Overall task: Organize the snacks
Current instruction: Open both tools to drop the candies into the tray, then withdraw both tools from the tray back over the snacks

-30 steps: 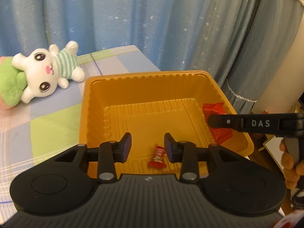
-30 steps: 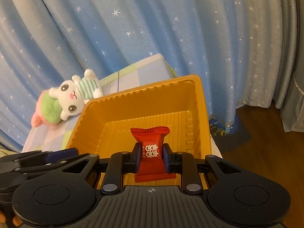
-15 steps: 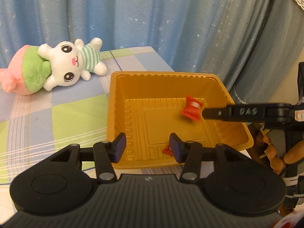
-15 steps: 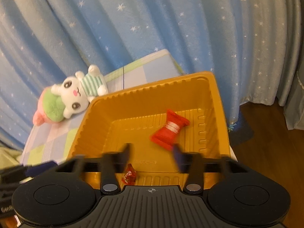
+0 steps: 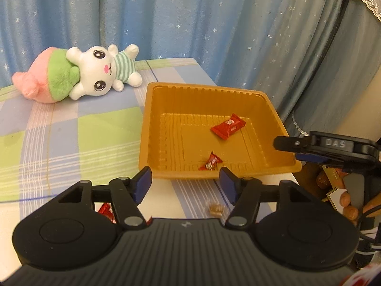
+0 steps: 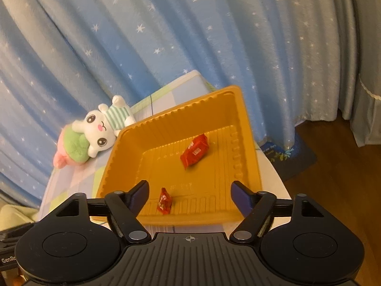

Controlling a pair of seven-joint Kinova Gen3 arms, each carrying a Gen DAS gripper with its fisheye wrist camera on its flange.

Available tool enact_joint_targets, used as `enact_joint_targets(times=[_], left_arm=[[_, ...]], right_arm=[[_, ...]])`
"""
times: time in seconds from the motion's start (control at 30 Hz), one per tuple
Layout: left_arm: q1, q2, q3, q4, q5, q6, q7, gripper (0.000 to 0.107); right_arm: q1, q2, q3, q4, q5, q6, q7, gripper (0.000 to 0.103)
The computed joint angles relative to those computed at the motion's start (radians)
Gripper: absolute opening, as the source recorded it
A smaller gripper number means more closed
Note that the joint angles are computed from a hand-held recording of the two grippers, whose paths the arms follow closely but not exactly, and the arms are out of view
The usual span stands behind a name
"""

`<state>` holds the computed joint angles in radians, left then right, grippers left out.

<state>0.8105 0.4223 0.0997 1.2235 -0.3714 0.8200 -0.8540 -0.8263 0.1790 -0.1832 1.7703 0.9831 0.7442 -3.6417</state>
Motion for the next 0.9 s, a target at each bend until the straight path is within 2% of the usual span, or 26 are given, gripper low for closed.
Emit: enact_joint_targets(times=[0.23, 0.5, 0.7, 0.83, 0.9], left_arm=[[0.034, -0.064, 0.006, 0.068, -0.029, 0.030, 0.080, 0.065], [0.043, -0.150, 0.047, 0.181, -0.077, 0.040, 0.179, 0.067], [0.041, -0.206, 0.088, 0.265, -0.114, 0.057, 0.267, 0.067], [0.033, -0.239, 0.114, 0.321, -0.131, 0.062, 0.323, 0.068], [0.030, -0.250, 0.128, 0.342, -0.136, 0.071, 0.350, 0.068]], right_arm=[[-0.030, -0.073, -0.057, 0.067, 0.018, 0.048, -0.139, 0.088], [-0.044, -0.133, -0.148, 0.135, 0.044, 0.052, -0.270, 0.090], [-0.099, -0.122, -0.199, 0.147, 0.078, 0.125, -0.370, 0.091], [-0.134, -0.109, -0.210, 0.140, 0.062, 0.154, -0.369, 0.091], [-0.144, -0.105, -0.208, 0.141, 0.050, 0.138, -0.363, 0.091]])
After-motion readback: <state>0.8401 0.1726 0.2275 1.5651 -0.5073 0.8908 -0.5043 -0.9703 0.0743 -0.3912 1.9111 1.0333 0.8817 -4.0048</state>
